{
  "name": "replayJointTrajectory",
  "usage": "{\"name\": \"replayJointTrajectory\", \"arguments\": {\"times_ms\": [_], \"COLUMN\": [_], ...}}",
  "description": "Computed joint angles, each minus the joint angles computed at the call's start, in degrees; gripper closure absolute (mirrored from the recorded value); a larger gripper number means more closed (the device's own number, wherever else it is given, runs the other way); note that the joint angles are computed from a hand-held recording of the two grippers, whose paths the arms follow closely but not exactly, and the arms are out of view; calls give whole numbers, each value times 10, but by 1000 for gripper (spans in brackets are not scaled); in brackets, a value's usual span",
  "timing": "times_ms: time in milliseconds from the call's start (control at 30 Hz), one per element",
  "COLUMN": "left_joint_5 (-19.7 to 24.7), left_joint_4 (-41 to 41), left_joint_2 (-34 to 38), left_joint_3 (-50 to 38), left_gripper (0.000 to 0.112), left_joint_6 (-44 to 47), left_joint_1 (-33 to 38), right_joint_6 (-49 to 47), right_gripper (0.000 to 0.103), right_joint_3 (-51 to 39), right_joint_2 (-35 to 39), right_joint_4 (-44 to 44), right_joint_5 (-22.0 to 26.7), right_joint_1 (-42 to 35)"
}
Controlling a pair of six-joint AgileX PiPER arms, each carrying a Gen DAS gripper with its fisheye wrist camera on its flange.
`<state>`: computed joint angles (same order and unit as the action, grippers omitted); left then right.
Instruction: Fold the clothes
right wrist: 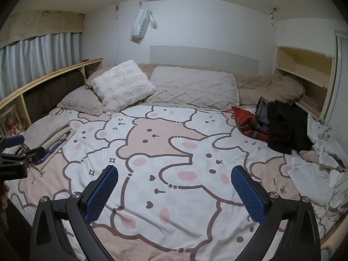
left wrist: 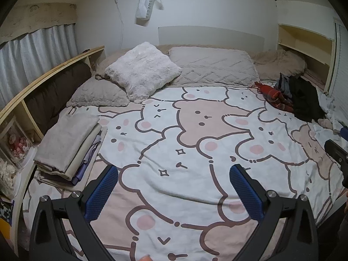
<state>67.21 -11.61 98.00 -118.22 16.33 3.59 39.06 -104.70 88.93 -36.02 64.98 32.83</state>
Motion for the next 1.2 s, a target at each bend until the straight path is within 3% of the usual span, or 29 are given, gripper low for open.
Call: {"name": "replayJointTrajectory", "arguments": {"times_ms": [167,233,367,1200], "left_joint_5": [-9,10,-4,18], "left_joint_4": [46,31,28,13], "left_joint_2": [-2,15,2,17], "left_joint_3": [-3,-30,-5,-27], "left_gripper": [9,9,9,9], "left_joint_6": [-12,-8,-4,3], "left_joint_1": [-32,-20,-18,-6], "right_joint_6": [7,10,17,-13], "right_gripper": [0,0,0,0], "right_joint_3": [0,1,21,-27], "right_joint_2": [0,-1,-12,23], "right_joint_4": [-13,-18,-15,9], "right_joint_5": [2,3,-7,13], "right_joint_1": [4,6,3,-9]}}
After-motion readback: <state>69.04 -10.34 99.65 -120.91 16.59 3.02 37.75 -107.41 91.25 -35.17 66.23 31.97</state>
